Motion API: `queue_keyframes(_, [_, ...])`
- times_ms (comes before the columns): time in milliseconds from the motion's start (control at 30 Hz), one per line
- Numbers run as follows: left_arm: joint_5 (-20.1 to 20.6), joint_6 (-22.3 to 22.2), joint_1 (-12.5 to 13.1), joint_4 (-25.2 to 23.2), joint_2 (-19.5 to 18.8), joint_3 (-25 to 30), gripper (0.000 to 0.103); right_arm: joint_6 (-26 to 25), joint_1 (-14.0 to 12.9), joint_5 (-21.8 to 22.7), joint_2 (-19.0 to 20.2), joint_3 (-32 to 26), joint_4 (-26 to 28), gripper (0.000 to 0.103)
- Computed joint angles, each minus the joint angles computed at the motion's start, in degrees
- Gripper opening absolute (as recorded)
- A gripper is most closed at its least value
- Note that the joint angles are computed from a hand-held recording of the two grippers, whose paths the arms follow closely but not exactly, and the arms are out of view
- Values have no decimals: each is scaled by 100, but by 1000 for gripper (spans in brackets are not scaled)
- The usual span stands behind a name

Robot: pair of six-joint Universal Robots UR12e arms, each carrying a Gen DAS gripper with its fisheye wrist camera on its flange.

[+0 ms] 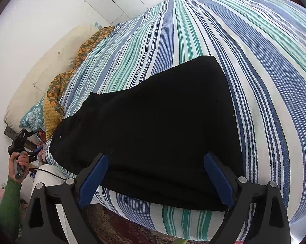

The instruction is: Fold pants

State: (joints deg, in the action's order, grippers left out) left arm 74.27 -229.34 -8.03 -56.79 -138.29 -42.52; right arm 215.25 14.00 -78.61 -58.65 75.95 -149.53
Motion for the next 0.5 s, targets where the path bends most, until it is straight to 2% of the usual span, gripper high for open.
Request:
queue_keyframes(67, [-136, 568, -29, -950, -372, 656, 79, -38, 9, -34, 6, -20, 45, 95])
queue_keyframes(133, [-323, 999, -50, -1546, -715, 1257, 79, -72, 18, -71, 7, -36, 91, 96])
queue_keyframes(167, [-534, 1150, -44, -1670, -864, 1507, 79, -87, 22, -86, 8, -45, 110, 96])
queue_keyframes(267, [-798, 1477, -59, -1678, -1108, 1919, 74, -101, 32, -118, 15, -64, 128, 96])
queue_keyframes(367, [-1161, 1439, -26, -2081, -1422, 2458, 72, -111, 33, -139, 5, -53, 136, 96])
queue_keyframes(500, [-1617, 719, 60, -1721, -1456, 2284, 72, -199, 57, -218, 11, -74, 188, 96])
